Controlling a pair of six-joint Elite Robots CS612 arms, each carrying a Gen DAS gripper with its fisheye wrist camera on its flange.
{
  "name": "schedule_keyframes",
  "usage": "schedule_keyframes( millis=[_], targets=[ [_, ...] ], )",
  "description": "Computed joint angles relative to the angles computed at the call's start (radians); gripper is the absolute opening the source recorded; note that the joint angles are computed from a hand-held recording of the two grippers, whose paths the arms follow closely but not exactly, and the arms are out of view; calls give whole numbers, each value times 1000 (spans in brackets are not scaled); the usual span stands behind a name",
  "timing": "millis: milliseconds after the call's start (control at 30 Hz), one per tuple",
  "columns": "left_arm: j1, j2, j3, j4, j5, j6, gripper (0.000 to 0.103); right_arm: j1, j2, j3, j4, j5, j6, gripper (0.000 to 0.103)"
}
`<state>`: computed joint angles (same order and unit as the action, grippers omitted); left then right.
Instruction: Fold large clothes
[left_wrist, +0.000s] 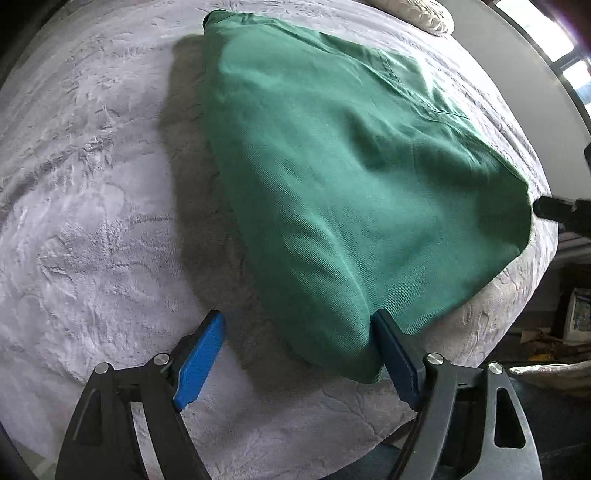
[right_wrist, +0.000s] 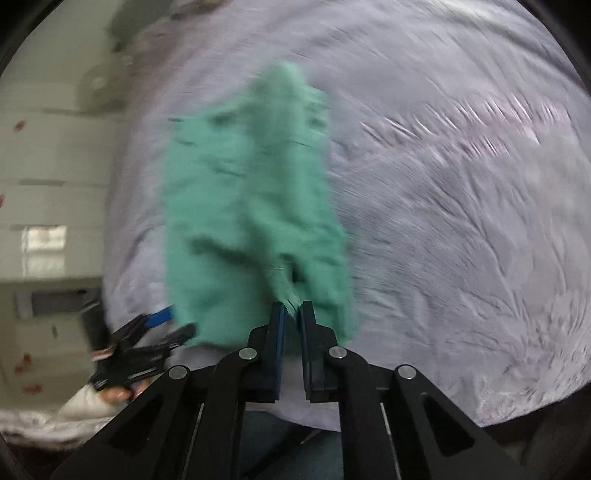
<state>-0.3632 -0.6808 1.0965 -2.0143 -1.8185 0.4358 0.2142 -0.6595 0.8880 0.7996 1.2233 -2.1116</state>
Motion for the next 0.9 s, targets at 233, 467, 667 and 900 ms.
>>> schedule_keyframes(
  millis=[233, 467, 667, 900],
  targets=[
    [-11, 2, -9, 7, 19, -10, 82, -4, 115, -159, 163, 30, 2, 10],
    [-16, 2, -15, 5, 34, -22, 82, -11, 131, -128, 113, -25, 93, 3],
    [-21, -5, -12, -8, 55, -17, 82, -5, 144, -159, 140, -24, 89, 3],
    [-21, -6, -19, -12, 75, -21, 82, 1, 134, -163, 135, -5, 83, 5]
  ],
)
